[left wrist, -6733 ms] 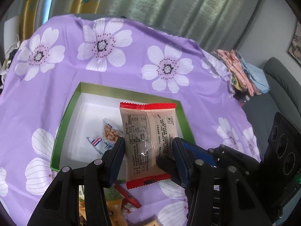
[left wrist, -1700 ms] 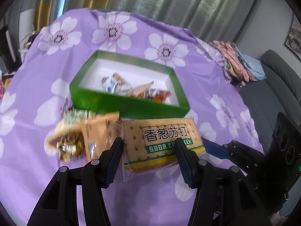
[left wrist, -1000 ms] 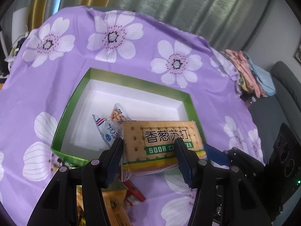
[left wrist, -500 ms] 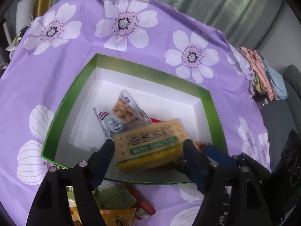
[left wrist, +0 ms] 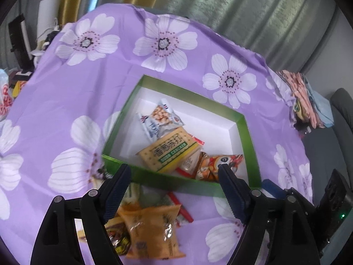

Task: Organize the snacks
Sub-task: 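Withdraw the left gripper and move it over the orange cake bag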

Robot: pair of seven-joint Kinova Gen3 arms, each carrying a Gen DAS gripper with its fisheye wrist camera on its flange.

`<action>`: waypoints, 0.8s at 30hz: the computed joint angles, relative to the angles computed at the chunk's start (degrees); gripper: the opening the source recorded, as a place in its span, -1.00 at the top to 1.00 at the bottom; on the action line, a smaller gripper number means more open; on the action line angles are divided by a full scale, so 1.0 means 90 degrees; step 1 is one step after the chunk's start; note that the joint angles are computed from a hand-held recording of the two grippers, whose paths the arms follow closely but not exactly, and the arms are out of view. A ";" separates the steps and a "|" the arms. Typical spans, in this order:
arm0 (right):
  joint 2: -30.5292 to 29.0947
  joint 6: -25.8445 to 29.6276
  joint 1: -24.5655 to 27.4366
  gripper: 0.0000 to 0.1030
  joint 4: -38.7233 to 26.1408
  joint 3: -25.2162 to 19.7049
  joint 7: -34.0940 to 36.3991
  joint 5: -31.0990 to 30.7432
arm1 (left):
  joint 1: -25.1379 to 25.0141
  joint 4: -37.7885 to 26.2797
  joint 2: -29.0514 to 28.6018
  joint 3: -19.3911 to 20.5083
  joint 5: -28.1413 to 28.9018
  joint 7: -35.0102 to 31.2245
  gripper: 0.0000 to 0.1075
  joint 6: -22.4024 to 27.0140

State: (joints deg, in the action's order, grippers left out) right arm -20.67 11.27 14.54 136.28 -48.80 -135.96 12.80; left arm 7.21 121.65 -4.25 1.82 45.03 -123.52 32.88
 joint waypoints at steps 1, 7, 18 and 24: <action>-0.0072 0.0054 -0.0051 -0.14 0.0013 0.0003 -0.0016 -0.0035 | -0.0027 0.0059 -0.0097 -0.0039 -0.0007 -0.0013 -0.51 0.0039; -0.0490 0.0431 -0.0543 -0.15 0.0041 0.0108 -0.0055 -0.0262 | -0.0122 0.0392 -0.0495 -0.0336 0.0069 -0.0170 -0.51 0.0274; -0.0747 0.0854 -0.1021 -0.18 0.0002 -0.0058 -0.0162 -0.0525 | -0.0073 0.1008 -0.1035 -0.0537 -0.0232 -0.0055 -0.51 0.0320; -0.0662 0.0875 -0.1210 -0.18 -0.0032 -0.0230 -0.0218 -0.0574 | -0.0111 0.1329 -0.1046 -0.1092 0.0249 -0.0790 -0.50 0.0788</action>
State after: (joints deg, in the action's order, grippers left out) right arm -26.63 19.15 3.65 135.99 -50.87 -137.93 7.63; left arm 6.21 133.61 -13.67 -8.01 47.27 -130.63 39.97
